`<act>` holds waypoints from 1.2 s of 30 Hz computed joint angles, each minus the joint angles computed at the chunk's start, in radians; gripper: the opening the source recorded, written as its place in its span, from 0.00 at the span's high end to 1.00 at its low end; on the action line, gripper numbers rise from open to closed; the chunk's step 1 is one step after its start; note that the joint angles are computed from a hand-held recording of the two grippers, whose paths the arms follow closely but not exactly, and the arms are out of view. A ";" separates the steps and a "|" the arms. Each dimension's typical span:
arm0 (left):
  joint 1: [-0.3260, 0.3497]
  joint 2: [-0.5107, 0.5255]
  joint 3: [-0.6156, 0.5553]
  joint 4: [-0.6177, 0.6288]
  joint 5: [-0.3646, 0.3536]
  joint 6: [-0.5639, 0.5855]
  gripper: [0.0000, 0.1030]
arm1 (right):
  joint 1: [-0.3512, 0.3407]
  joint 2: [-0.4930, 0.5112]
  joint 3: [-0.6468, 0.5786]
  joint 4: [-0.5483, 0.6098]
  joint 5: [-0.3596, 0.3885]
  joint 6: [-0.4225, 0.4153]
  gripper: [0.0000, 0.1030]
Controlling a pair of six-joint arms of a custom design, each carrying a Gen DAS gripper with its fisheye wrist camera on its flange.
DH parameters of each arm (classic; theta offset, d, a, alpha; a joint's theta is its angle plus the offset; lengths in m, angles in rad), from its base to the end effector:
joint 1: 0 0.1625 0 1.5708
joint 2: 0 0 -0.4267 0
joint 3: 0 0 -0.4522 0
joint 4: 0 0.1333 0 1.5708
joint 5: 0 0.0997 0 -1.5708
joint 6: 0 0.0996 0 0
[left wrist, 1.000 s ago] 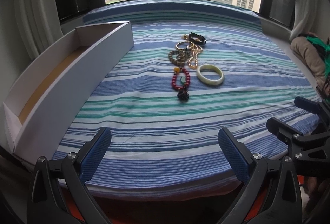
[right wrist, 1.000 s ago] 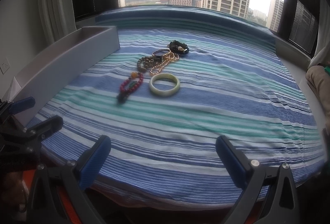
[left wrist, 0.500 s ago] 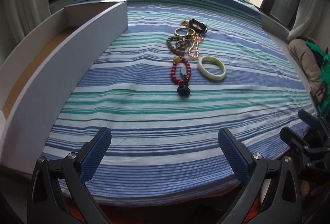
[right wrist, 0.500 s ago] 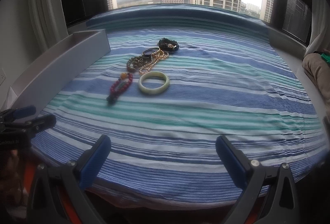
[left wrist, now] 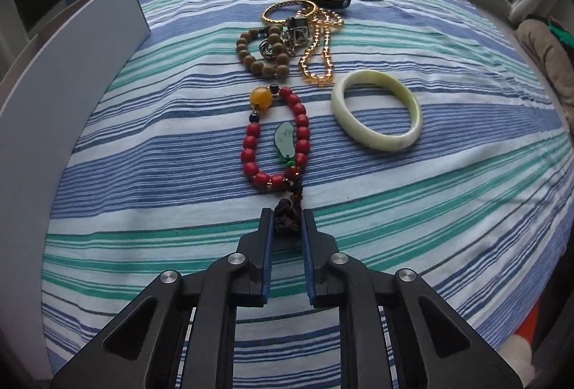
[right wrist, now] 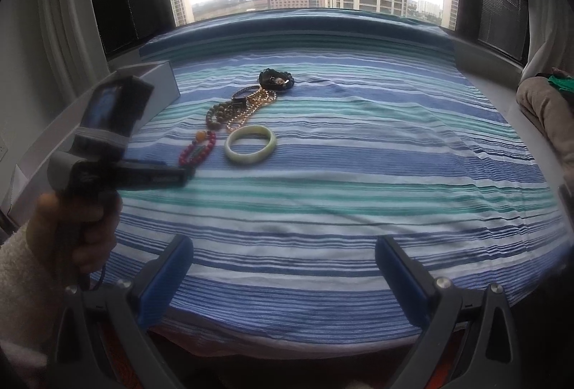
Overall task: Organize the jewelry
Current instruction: 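Grasp the red bead bracelet's pendant with the left tool while the right tool grasps the bracelet, then carry the red bead bracelet into the white box with both tools and release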
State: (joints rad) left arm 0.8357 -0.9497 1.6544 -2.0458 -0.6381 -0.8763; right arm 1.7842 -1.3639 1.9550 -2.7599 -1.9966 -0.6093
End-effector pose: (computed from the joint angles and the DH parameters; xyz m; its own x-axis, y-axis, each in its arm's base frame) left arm -0.2954 -0.6448 0.1361 -0.7061 -0.2125 -0.6755 0.1727 0.8735 -0.4553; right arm 0.2164 -0.5635 0.3093 -0.6701 -0.4340 0.6021 -0.6811 0.6821 -0.2663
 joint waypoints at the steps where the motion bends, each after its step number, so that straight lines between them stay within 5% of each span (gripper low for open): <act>1: -0.008 -0.013 0.020 -0.013 0.008 -0.005 0.88 | -0.004 0.001 -0.003 0.003 -0.002 0.007 0.00; 10: -0.106 -0.229 0.223 -0.050 0.013 -0.114 0.89 | -0.026 0.026 -0.057 0.065 0.083 0.021 0.00; 14: -0.134 -0.302 0.287 -0.003 0.030 -0.219 0.89 | -0.029 0.124 -0.224 0.312 0.211 0.111 0.00; 18: -0.156 -0.351 0.336 0.010 0.043 -0.303 0.89 | -0.003 0.334 -0.490 0.600 0.332 0.258 0.35; 22: -0.180 -0.382 0.362 0.057 0.070 -0.371 0.88 | 0.024 0.559 -0.728 0.762 0.366 0.407 0.56; 30: -0.225 -0.461 0.420 0.153 0.102 -0.489 0.88 | 0.076 0.740 -0.853 0.729 0.137 0.543 0.65; 36: -0.223 -0.490 0.444 0.141 0.098 -0.499 0.88 | 0.101 0.783 -0.848 0.635 0.008 0.544 0.67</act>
State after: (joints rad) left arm 0.6126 -1.4400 2.0983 -1.9049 -0.5404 -1.3756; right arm 1.8856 -0.5811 1.1074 -2.1248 -1.9888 -0.0652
